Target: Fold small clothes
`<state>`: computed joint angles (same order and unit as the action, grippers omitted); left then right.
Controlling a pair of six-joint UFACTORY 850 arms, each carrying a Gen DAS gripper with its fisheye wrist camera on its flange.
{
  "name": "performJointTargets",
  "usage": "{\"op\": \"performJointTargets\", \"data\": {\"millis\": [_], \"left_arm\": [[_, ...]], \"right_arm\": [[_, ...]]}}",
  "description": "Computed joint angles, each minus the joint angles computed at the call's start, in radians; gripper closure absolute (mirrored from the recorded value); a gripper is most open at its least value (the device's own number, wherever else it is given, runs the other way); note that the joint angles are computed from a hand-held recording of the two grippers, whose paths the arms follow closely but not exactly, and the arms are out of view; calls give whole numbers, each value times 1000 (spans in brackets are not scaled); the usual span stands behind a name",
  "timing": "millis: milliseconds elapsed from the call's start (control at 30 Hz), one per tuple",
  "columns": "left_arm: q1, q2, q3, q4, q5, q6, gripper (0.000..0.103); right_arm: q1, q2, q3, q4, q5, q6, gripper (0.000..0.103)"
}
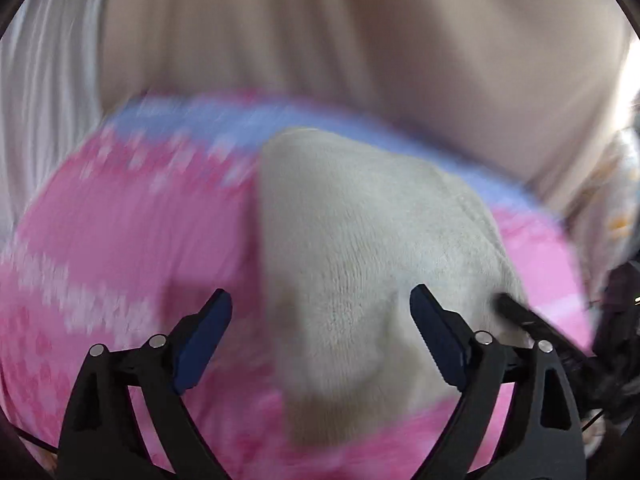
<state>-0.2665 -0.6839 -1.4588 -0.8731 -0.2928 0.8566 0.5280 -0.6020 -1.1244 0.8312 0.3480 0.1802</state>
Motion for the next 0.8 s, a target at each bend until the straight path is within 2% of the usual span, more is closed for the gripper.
{"op": "performJointTargets", "data": {"millis": [33,67,100,133,167,200,267,367,400,467,533,600,700,767,800], "left_arm": [[18,-40,-18,79,-36,-94,46],[45,-76,-36,116,-111,-160,48],[65,-75,-31,111,-144,-183,48],[83,-48,5,77,-136,-165,48],[84,-25,40,40,-92,-113,48],[85,-6,61,26,-73,-84,48],[88,25,87,-65,-76,9,48],[58,41,93,-85,-45,58,47],[40,33,81,-30,-27,21,47],[3,-7,44,171,18,-137,43],[-23,-57,17,380,51,-316,41],[-33,-70,5,541,52,-476,41],[-36,-54,17,597,68,-524,41],[-38,-54,16,634,65,-564,41],[-41,-48,21,649,64,-584,42]], "right_arm": [[10,-10,12,-46,5,105,67],[28,4,44,-74,36,174,69],[49,22,75,-86,76,201,74],[60,35,88,-89,90,186,80],[70,47,85,-73,81,132,96],[79,54,71,-15,75,37,101],[92,41,11,136,51,-173,101],[77,-30,-92,381,-18,-487,101],[65,-70,-122,463,-46,-591,102],[45,-124,-153,623,-74,-760,103],[31,-115,-150,672,-107,-793,103],[49,-76,-139,722,-65,-844,103],[69,-59,-147,805,-35,-969,103],[57,-116,-189,1001,-48,-1176,103],[43,-141,-202,1088,-81,-1257,103]]}}
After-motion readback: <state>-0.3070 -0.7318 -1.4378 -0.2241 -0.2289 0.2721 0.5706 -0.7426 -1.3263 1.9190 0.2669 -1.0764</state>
